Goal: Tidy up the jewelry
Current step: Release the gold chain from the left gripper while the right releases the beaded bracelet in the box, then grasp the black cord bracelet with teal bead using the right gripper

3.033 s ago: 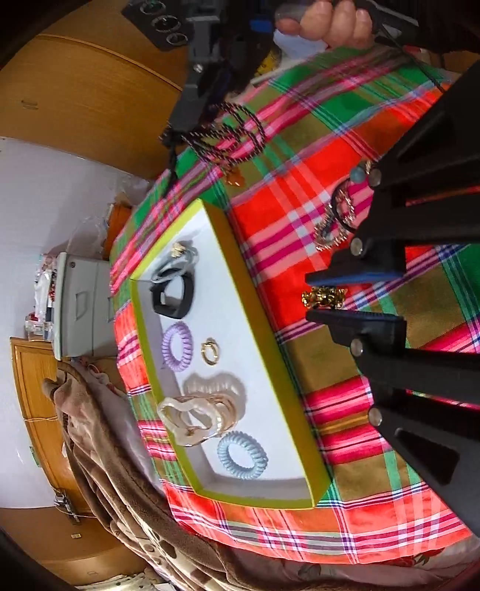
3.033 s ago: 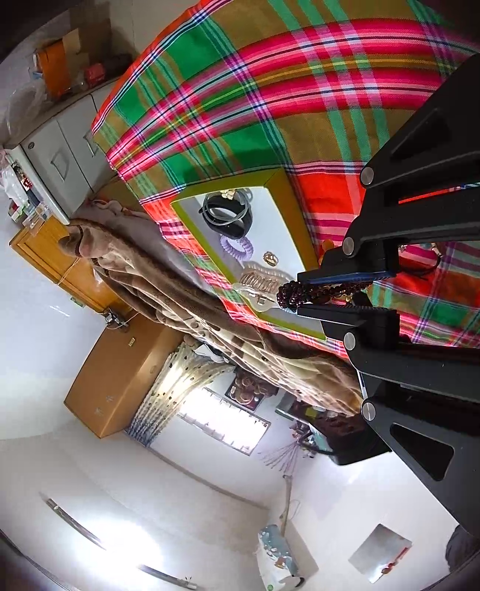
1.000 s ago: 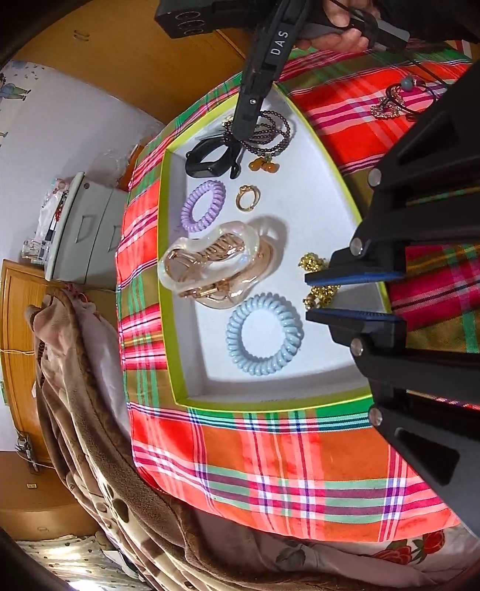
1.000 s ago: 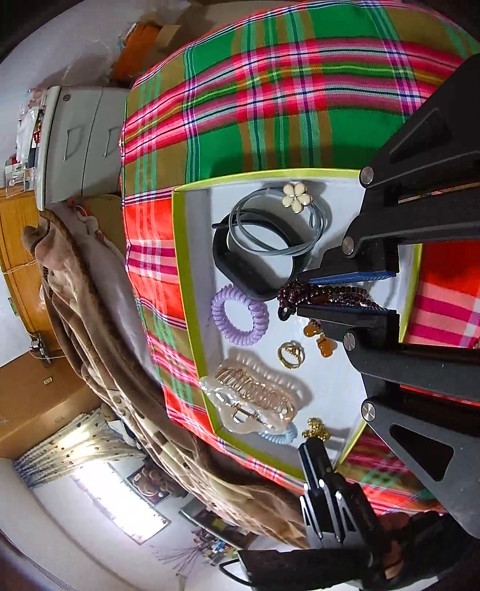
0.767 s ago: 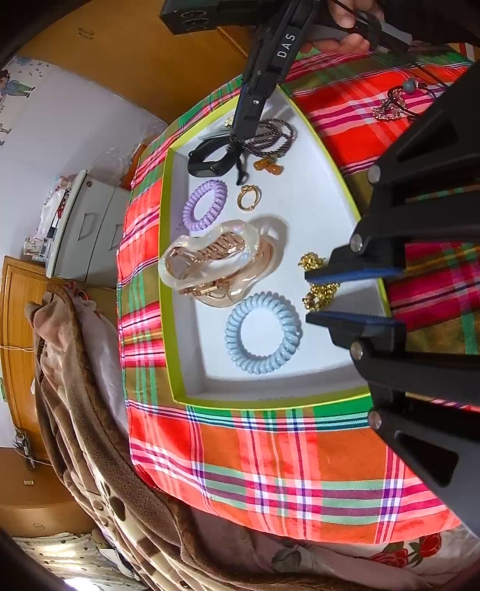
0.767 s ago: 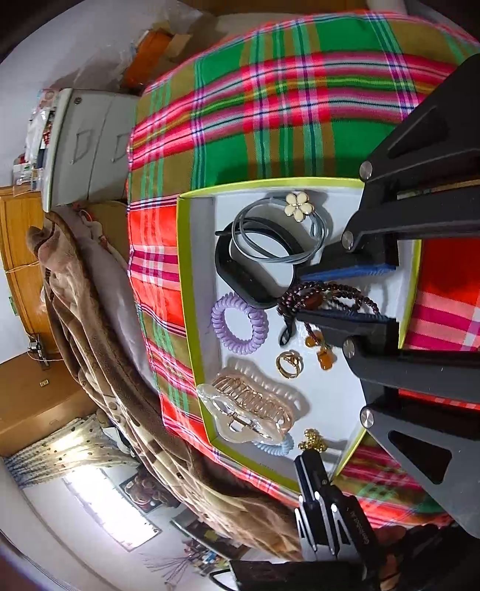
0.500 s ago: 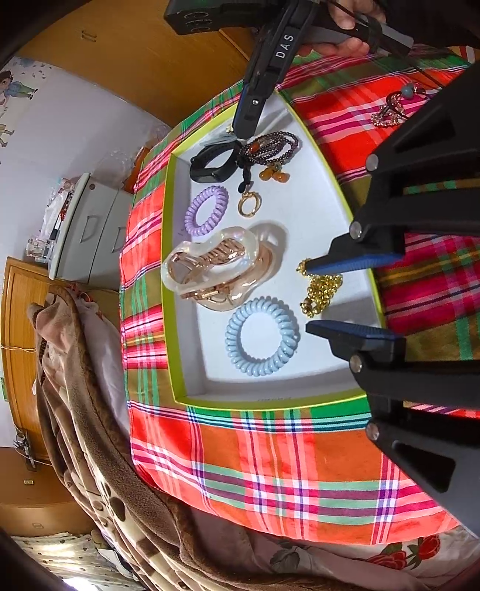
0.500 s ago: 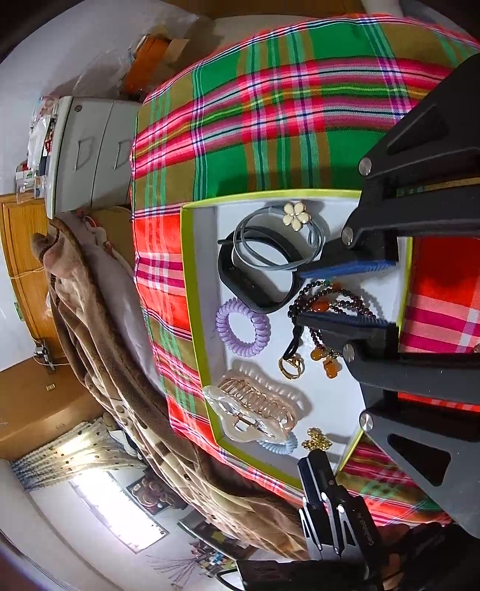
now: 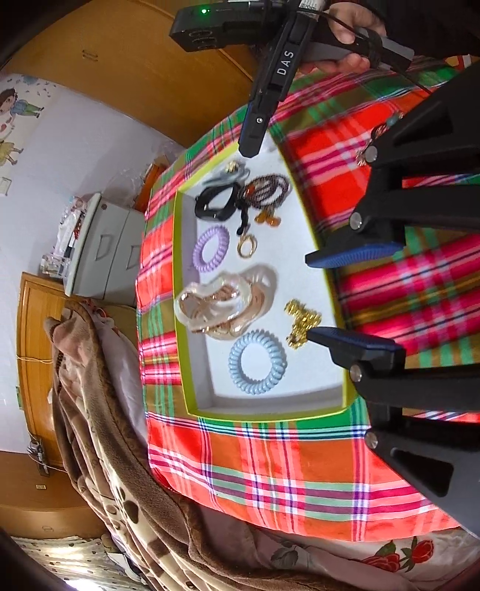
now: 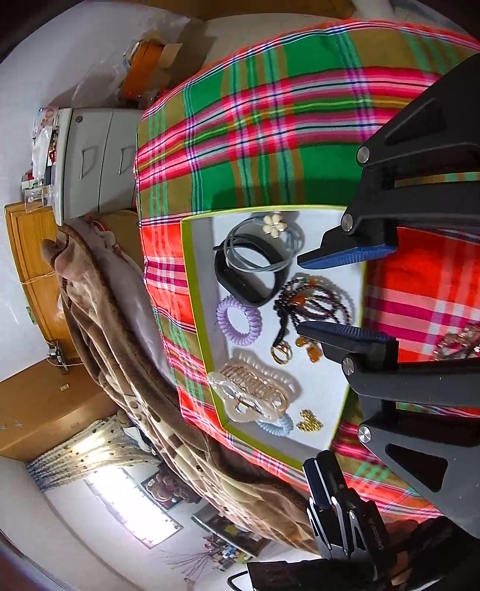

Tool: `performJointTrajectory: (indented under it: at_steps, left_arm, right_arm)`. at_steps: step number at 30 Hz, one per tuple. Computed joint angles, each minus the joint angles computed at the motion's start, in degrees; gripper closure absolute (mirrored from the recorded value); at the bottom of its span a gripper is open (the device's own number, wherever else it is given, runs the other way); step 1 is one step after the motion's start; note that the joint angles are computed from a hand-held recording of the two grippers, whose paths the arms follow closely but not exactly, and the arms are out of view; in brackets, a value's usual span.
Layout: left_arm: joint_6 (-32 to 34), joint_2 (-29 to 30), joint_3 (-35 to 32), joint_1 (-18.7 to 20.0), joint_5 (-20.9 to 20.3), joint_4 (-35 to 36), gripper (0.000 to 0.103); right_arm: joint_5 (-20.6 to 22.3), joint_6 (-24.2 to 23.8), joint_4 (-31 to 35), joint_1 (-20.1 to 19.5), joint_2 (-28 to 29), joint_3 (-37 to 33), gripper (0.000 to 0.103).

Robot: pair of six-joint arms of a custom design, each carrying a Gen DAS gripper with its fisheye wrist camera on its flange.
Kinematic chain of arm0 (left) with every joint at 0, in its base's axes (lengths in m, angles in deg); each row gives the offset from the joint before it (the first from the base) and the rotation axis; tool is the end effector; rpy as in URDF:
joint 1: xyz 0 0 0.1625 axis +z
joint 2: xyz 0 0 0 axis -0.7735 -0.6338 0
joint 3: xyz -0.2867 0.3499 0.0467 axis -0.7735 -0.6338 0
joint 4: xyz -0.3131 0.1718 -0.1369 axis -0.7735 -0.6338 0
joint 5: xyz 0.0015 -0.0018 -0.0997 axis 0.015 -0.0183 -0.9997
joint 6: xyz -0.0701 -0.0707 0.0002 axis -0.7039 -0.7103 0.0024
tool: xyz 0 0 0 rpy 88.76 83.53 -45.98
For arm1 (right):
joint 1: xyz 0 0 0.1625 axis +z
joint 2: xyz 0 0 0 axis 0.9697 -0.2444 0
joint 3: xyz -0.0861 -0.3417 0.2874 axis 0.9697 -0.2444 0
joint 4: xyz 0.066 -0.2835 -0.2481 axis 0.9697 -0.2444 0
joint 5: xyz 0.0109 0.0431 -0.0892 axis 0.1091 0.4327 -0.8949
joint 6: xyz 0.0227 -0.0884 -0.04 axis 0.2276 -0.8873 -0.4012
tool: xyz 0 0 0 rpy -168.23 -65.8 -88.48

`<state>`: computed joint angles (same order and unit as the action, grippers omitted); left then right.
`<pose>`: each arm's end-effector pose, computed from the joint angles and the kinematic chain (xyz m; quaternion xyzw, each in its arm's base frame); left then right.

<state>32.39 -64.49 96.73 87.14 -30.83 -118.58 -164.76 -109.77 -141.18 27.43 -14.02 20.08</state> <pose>-0.2385 -0.4412 0.2303 0.0277 0.8929 -0.3341 0.3006 0.2563 -0.5859 0.1917 0.3229 -0.9281 0.1490 0.1104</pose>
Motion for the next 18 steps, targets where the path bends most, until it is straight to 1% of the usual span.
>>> performJointTrajectory:
  at_steps: [2, 8, 13, 18]
  left_arm:
    - [-0.60, -0.01, 0.46, -1.01, -0.21, 0.03, 0.067]
    - [-2.88, 0.59, 1.71, -3.90, -0.75, -0.15, 0.066]
    - [-6.98, 0.78, 2.72, -6.42, -0.56, 1.67, 0.066]
    - [-13.80, 0.65, 3.00, -9.23, 1.06, 8.37, 0.066]
  right_arm:
    - [0.48, -0.13, -0.34, -0.05, -1.12, 1.29, 0.073]
    - [-0.31, 0.17, -2.24, -0.04, -5.66, 7.12, 0.073]
    - [-2.99, 1.14, -5.01, -0.05, -9.14, 13.02, 0.073]
    - [-5.13, 0.92, -6.91, 0.19, -11.31, 17.52, 0.073]
